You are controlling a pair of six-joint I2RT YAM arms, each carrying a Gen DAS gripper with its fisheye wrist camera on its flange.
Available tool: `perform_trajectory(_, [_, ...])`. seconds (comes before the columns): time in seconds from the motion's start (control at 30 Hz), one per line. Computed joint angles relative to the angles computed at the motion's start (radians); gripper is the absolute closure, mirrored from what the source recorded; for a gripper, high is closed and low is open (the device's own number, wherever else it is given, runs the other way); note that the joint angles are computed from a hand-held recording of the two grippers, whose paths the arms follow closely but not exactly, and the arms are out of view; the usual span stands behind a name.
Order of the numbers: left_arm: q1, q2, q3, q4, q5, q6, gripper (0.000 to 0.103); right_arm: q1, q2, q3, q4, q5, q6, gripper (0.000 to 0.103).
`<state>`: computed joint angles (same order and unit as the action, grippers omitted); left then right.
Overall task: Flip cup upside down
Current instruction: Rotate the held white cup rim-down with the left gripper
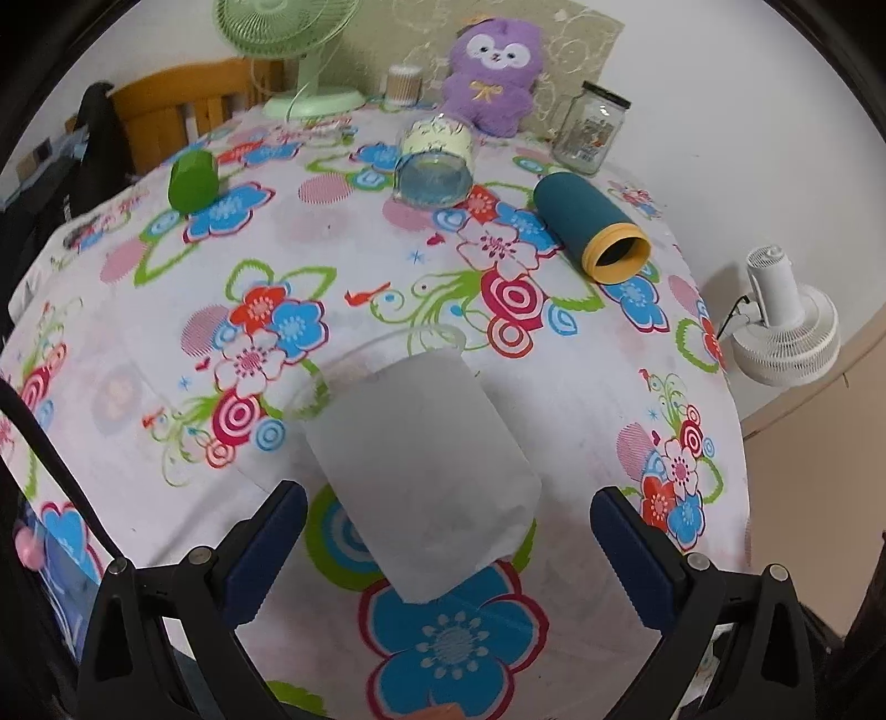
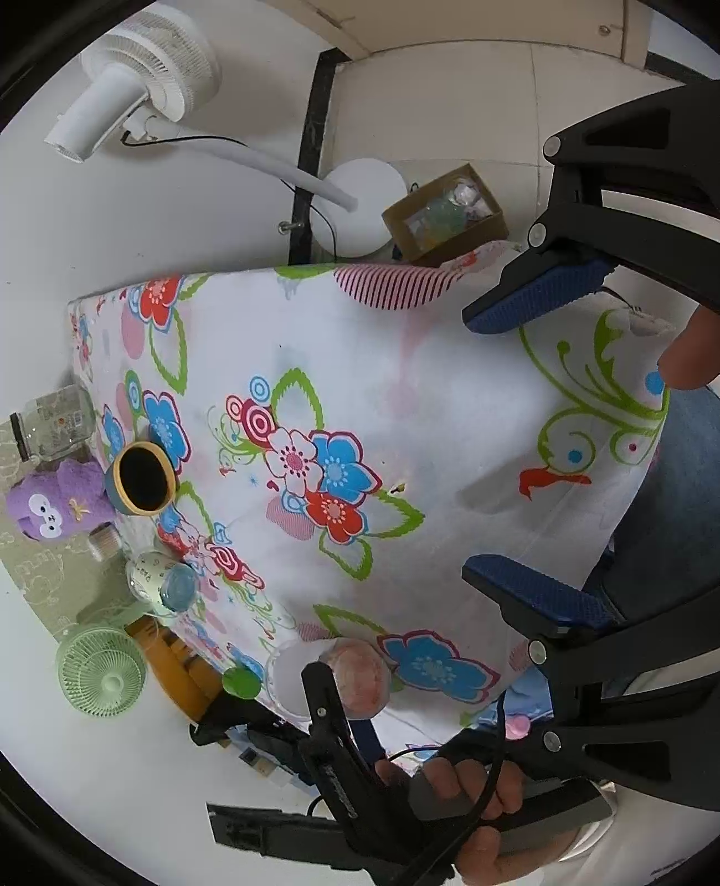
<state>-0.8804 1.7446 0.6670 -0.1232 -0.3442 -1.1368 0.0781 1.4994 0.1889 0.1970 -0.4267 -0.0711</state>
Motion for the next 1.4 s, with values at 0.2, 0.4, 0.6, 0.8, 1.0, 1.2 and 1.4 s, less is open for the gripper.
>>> perform_trajectory(0.2, [0.011,0.005,-0.009,0.024,-0.006,-0.013,0.009,-0.001,-0.082,-0.031,-0.007,-0.011,-0.009,0.019])
perform_trajectory(0.4, [0.038,-0.025,-0.043,0.050,-0.011,0.013,0.021,0.056,-0.142,-0.047,-0.011,0.013,0.016,0.019])
perform_trajectory(0.6, [0.046,-0.102,-0.108,0.078,-0.050,0.036,0.024,0.067,-0.128,-0.049,0.011,0.016,0.043,0.019])
perform_trajectory(0.8, [0.069,-0.147,-0.126,0.040,0.004,0.176,0.025,0.089,-0.117,-0.063,0.059,0.015,0.079,0.019])
perform_trajectory(1.0, [0.154,-0.220,-0.079,-0.143,0.134,0.539,0.025,0.159,-0.074,-0.084,0.165,0.015,0.126,0.019])
perform_trajectory(1.2, [0.226,-0.175,0.123,-0.506,0.217,0.903,0.025,0.311,0.040,-0.090,0.349,0.037,0.216,0.019])
perform_trajectory(1.4, [0.328,0.074,0.423,-0.927,0.399,1.151,0.025,0.452,0.192,-0.080,0.554,0.055,0.305,0.019])
